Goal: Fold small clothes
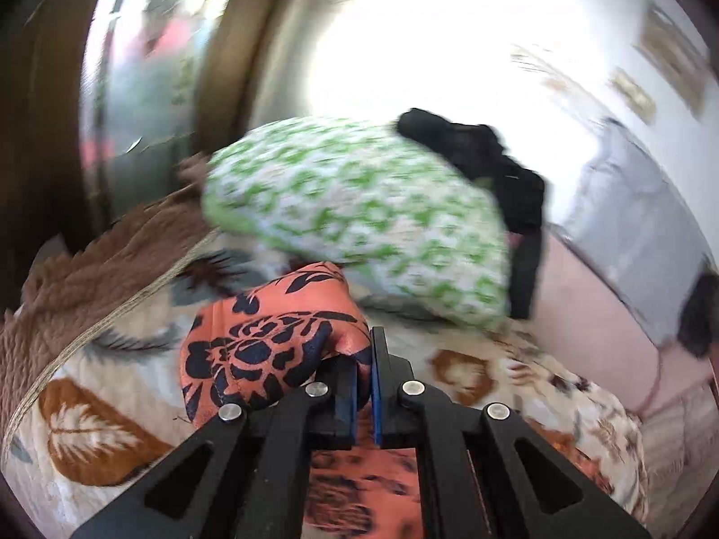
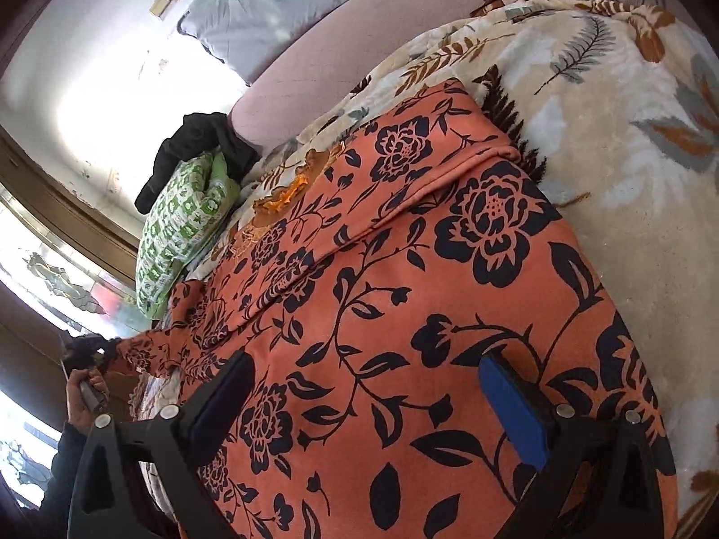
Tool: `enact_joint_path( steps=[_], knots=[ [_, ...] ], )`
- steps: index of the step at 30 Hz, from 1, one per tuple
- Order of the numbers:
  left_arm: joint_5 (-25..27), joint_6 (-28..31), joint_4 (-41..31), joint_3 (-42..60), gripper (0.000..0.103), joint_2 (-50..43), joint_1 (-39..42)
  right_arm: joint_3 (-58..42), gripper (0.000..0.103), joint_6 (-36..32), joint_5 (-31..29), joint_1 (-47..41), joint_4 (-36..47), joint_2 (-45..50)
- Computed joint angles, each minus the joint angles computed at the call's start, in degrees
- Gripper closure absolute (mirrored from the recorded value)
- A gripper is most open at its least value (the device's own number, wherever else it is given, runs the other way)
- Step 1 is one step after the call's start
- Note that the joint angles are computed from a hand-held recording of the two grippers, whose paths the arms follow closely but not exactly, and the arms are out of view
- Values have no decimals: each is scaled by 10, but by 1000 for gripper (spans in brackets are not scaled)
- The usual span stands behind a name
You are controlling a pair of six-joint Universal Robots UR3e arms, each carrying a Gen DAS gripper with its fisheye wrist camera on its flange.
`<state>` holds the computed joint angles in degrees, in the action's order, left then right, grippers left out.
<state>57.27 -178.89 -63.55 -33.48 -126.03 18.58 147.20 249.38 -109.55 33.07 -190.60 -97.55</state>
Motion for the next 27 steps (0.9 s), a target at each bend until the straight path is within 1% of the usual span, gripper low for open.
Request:
enact_joint_path(
  steps=[2, 4, 5, 7, 8, 9, 10, 11, 12, 13, 16, 17, 19, 20, 21, 23, 24, 26, 27],
  knots=[
    [-27, 24, 24, -59, 99, 67, -66, 12, 2, 12, -6, 2, -17, -7],
    [-27, 27, 53, -102, 98, 105, -146, 20, 2, 26, -24, 11, -18, -22],
    [-21, 28, 47, -100, 96, 104, -191, 26, 2, 34, -32, 15, -24, -27],
    [11, 27, 21, -75, 95, 73, -275, 37, 2, 46, -39, 20, -30, -40],
    [35, 42, -29, -32, 75, 37, -316, 40, 2, 50, -45, 23, -28, -46],
    [50, 64, -78, 4, 49, 0, -345, 41, 2, 52, -52, 26, -27, -52],
    [70, 78, -113, 15, 43, -20, -365, 44, 2, 52, -54, 26, -26, -59],
    [87, 89, -132, 2, 43, -29, -376, 45, 2, 51, -56, 27, -23, -65],
    [96, 99, -135, -35, 43, -18, -372, 43, 2, 51, -62, 31, -18, -70],
    [99, 107, -131, -95, 43, 17, -361, 40, 2, 51, -68, 35, -9, -76],
    [101, 117, -23, -267, 41, 108, -285, 35, 2, 49, -73, 39, 10, -93],
    [113, 120, 2, -296, 39, 120, -259, 36, 2, 48, -68, 34, 13, -100],
    [144, 140, 38, -327, 39, 126, -217, 41, 2, 43, -36, 6, 10, -122],
    [158, 151, 69, -355, 39, 131, -196, 44, 2, 36, -13, -17, 8, -136],
    [178, 156, 89, -361, 39, 120, -184, 47, 2, 9, 36, -61, 25, -169],
    [195, 158, 104, -363, 39, 95, -164, 38, 2, -63, 150, -181, 107, -250],
    [198, 157, 105, -363, 39, 83, -157, 33, 2, -82, 198, -241, 122, -266],
    [201, 149, 125, -377, 39, 66, -150, 23, 2, -100, 296, -361, 135, -256],
    [196, 149, 132, -384, 39, 59, -145, 17, 2, -118, 345, -421, 170, -257]
  ],
)
